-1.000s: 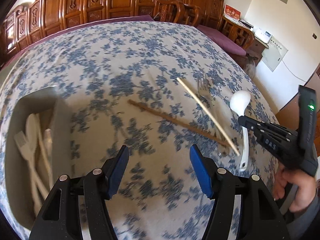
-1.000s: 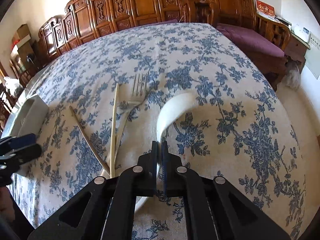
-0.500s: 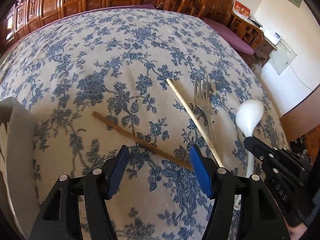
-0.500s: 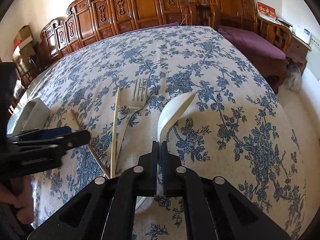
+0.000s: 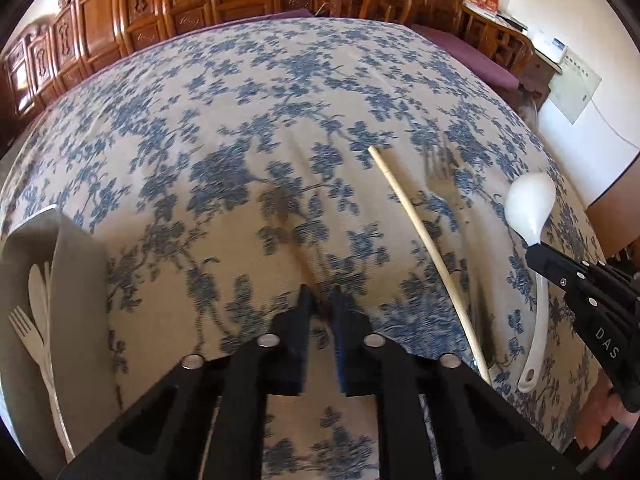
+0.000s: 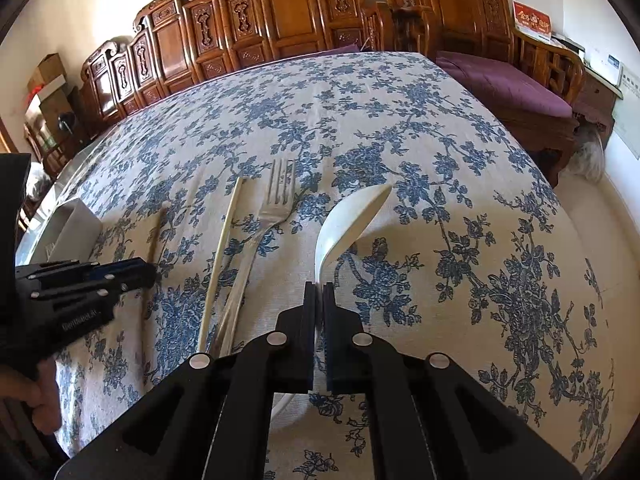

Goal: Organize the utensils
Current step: 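Grasp a wooden chopstick with the left gripper while the right lifts the white spoon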

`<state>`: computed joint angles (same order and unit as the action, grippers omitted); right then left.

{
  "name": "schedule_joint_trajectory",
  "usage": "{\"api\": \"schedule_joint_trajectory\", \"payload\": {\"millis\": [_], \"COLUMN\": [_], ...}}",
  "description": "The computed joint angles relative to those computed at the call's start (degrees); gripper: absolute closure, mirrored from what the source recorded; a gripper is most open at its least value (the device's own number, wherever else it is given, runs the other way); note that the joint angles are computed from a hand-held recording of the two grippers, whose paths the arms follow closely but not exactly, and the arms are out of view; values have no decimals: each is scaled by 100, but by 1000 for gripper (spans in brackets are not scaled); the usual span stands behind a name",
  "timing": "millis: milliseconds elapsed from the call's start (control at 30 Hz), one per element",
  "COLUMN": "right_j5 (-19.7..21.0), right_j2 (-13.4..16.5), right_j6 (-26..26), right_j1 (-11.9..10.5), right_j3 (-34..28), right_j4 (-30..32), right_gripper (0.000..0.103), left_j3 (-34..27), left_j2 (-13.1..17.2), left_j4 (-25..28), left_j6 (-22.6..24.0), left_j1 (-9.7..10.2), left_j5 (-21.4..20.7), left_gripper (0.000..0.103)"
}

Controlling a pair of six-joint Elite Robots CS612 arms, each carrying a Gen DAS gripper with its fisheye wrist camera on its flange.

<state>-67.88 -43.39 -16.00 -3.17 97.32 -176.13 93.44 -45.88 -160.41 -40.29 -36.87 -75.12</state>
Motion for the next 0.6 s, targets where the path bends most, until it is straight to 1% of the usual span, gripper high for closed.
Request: {"api": "schedule_joint_trajectory", "payload": {"millis": [67,367,500,600], "right_j5": [-15,37,210,306], "right_j2": [0,-13,-41,-69], "right_j6": [-25,-107,-86,-105], "right_j1": [11,32,39,55], "right_j3": [-2,8,28,51], "right_j4": [14,24,5,-72], "right_gripper": [98,98,98,98], "left_j3": [65,245,303,350], "left_j2": [-38,-129,-170,-200], "left_j4": [-26,-60,-87,-79], "left_j6": [-19,67,-21,-11], "left_j1": [31,25,54,41], "left_j5": [-83,-79,-250,-254], "left_gripper": [97,97,96,94]}}
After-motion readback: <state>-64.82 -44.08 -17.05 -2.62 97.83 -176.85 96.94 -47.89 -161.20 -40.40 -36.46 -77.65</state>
